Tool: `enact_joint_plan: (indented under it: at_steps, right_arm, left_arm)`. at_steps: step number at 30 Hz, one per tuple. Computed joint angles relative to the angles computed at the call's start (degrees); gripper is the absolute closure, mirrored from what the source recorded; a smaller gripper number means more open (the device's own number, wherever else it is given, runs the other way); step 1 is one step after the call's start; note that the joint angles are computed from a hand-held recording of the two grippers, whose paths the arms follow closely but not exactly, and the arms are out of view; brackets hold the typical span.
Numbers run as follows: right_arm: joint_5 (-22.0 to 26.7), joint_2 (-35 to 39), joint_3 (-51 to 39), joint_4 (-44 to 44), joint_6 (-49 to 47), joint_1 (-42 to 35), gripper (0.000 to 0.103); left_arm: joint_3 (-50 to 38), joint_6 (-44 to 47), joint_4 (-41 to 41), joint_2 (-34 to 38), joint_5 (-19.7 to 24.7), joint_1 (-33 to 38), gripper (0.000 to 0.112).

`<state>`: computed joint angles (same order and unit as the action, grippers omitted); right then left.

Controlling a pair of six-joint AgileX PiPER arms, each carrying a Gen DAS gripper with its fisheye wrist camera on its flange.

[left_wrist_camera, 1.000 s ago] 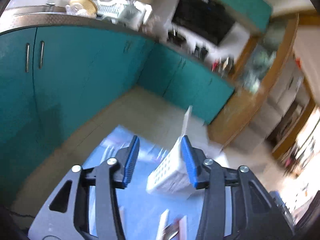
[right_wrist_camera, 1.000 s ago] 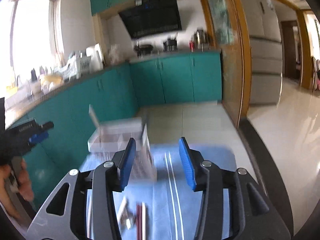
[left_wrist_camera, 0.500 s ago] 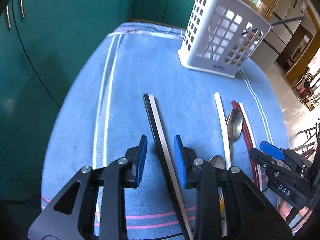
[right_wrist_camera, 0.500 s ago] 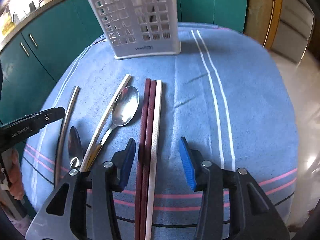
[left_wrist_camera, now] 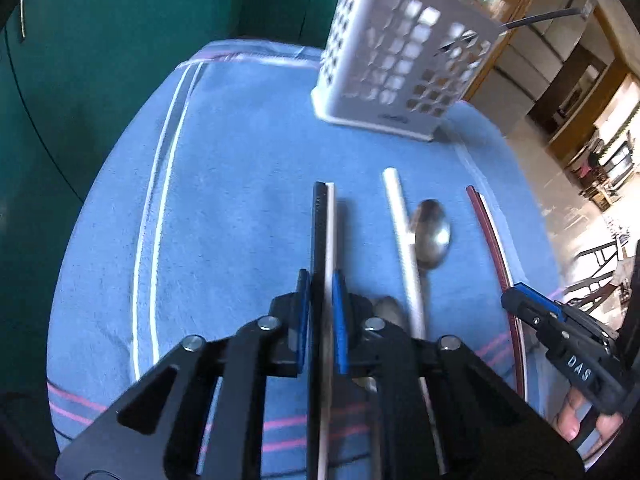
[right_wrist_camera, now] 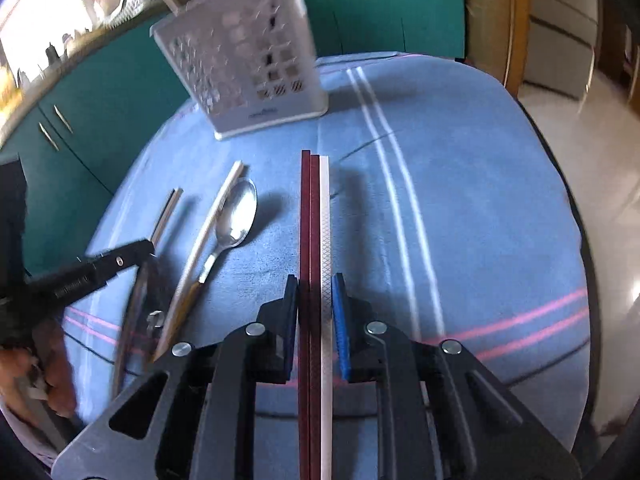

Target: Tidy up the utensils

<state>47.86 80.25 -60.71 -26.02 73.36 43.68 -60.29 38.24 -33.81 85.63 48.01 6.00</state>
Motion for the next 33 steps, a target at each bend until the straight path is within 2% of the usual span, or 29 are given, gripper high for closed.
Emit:
enact_joint_plan:
  at_steps: [2,5,7,9,11,13,15,18,22,27,30,33]
  right_arm:
    - [0.4,-3.0,1.4,-1.4,2.2,0.9,0.085]
    - [2.4,-4.7,1.5,-0.4,1.6,0.7,0.082]
    - [5.3,-4.3,1.4,-2.6,4.7,1.6,0.078]
    - [7.6,-4.0,1.3,-3.2,5.6,1.3,0.078]
    - [7.3,-4.9,2.3,-2.3,5.2,0.5,0.077]
    - [7.4,-4.2,2.4,-1.8,4.5,-0.5,0.077]
    - [7.0,-3.2,2.3,-1.1,3.5,-1.7,0.077]
    - [7.9,-2.1,1.9,-1.3,3.2,-2.5,0.077]
    - [6.7,-2.4,2.8,-0.6,2.5,-3.0,0.077]
    - [6.1,-2.8,3.8,0.2,1.8,-3.2,0.077]
    - [6.3,-2.4,3.8,0.0,1.0,-3.4,0.077]
    - [7.2,-1.1,2.5,-0.3,-0.4,-3.7,0.077]
  left_arm:
    - [0.5,2.5,-1.9,-2.4,1.6,1.4,0.111]
    - [0.3,1.3,0.0,-4.3,1.4,1.3,0.110]
    - [0.1,0.4,0.9,-4.0,0.8,1.2,0.110]
    - [-0.1,-1.2,2.4,-3.2,0.5,1.1,0.108]
    - [0.0,-1.5,2.7,-2.4,0.5,1.2,0.104]
    - [0.1,-1.5,3.0,-1.6,-0.1,0.9,0.094]
    - [0.2,-2.0,3.3,-0.9,-1.0,0.4,0.090]
    - [-0.7,-3.3,4.4,0.9,-2.0,-0.8,0.090]
    - [-2.7,-5.6,6.4,3.3,-2.8,-2.8,0.090]
    - [-5.3,-9.9,10.6,6.1,-4.2,-7.0,0.085]
    - [-6.4,-13.9,15.4,7.3,-6.6,-9.7,0.085]
    - [-8.5,-17.1,18.3,8.8,-6.5,-10.6,0.085]
